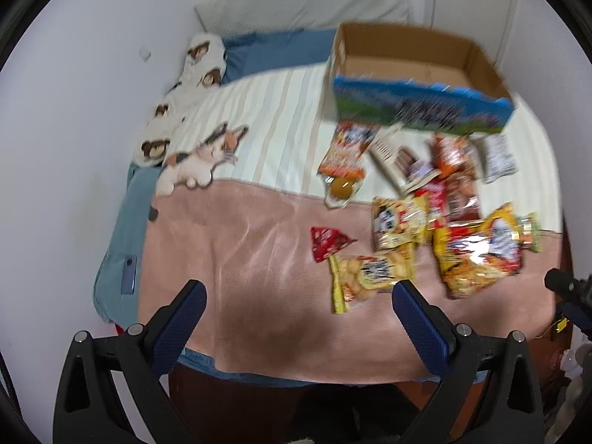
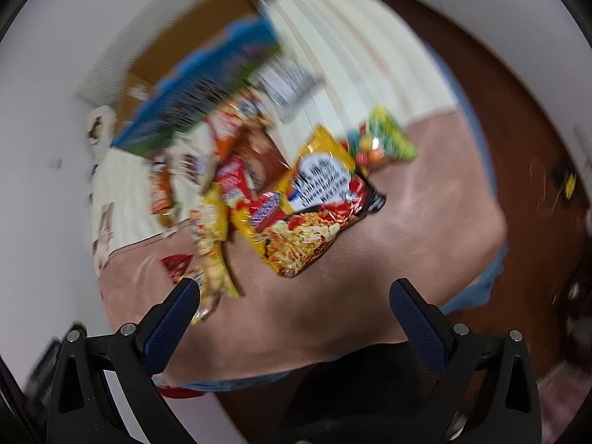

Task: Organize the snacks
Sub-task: 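Grasp the yellow cookie bag with left tool while right tool grasps the Cheese Buldak bag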

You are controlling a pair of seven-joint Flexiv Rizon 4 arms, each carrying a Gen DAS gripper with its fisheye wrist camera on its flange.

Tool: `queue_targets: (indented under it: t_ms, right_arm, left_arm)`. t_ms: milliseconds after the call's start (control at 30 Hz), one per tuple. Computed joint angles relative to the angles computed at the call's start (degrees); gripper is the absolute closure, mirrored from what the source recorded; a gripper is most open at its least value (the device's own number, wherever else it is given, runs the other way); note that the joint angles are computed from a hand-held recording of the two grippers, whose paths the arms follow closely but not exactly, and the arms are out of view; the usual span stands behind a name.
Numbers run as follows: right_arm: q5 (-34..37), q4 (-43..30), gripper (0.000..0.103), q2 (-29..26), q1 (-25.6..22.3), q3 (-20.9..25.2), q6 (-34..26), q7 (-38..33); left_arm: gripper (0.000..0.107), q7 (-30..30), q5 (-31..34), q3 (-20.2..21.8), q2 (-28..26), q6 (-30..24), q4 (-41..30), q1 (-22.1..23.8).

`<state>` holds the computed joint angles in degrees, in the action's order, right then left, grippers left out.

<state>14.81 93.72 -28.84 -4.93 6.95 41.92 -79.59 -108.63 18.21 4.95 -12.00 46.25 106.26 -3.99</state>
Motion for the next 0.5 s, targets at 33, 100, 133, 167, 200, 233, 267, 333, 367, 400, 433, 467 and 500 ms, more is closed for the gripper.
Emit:
queue_targets:
  t_ms: [33, 100, 133, 167, 200, 233, 267, 333, 367, 400, 433, 467, 500]
  right_arm:
    - [0.2, -1.5, 0.0, -2.1, 0.2, -0.3, -0.9, 1.0]
    - [1.7, -5.6, 0.0, -7.2, 0.0, -0.2, -3.4, 3.8]
    - [2.5, -7.5, 0.0, -9.3, -0.3, 0.1, -4.6, 5.1]
    - [3.4, -9.4, 0.0, -11.3, -0.6, 0.6, -5.6, 6.5]
    - [3.7, -10.7, 0.0, -12.7, -0.6, 0.7, -6.1, 7.6]
    - [3.9, -12.2, 0.0, -14.3, -0.6, 0.8, -6.7, 8.8]
    - [3.9, -13.4, 0.0, -15.6, -0.5, 1.0, -6.6, 9.8]
    - [2.8, -15.1, 0.0, -17.5, 0.2, 0.8, -6.6, 11.5]
    - [2.2, -16.8, 0.0, -19.2, 0.5, 0.8, -6.9, 12.2]
    - [1.8, -17.8, 0.0, -20.2, 0.6, 0.9, -7.5, 13.1]
    - [1.5, -18.9, 0.0, -21.1, 0.7, 0.9, -8.3, 14.2]
    - [1.2, -20.7, 0.0, -22.6, 1.0, 0.8, -9.9, 16.0]
    - [1.3, -21.8, 0.0, -23.5, 0.8, 1.1, -10.8, 17.0]
  left_arm:
    - [0.004, 0.2, 0.0, 0.0, -1.6, -0.4, -0.6, 0.3]
    - [0.004, 0.4, 0.5, 0.2, -4.4, 0.2, -1.7, 0.4]
    - [0.004, 1.4, 1.0, 0.3, -5.7, 1.2, -1.9, 0.4]
    - [0.004, 2.7, 1.4, 0.3, -7.1, 1.7, -2.4, 0.2]
    - [0.004, 4.7, 2.1, 0.2, -8.3, 2.6, -2.7, 0.0]
    - [0.004, 7.1, 2.6, 0.1, -9.6, 3.7, -3.0, -0.1]
    - [0.004, 9.8, 3.4, 0.1, -10.5, 5.0, -2.9, -0.5]
    - [0.004, 15.2, 5.3, 0.2, -12.2, 6.8, -3.2, -1.4]
    - [0.004, 18.2, 5.7, 0.1, -12.8, 7.9, -3.1, -1.7]
    - [0.004, 21.6, 5.6, -0.4, -13.4, 9.6, -2.6, -1.6]
    - [0.004, 25.5, 5.5, -0.8, -14.1, 10.8, -2.3, -1.7]
    - [0.004, 28.9, 5.8, -1.0, -14.8, 12.2, -2.0, -1.8]
    - [0.004, 31.8, 6.2, -1.0, -15.4, 14.1, -1.6, -2.0]
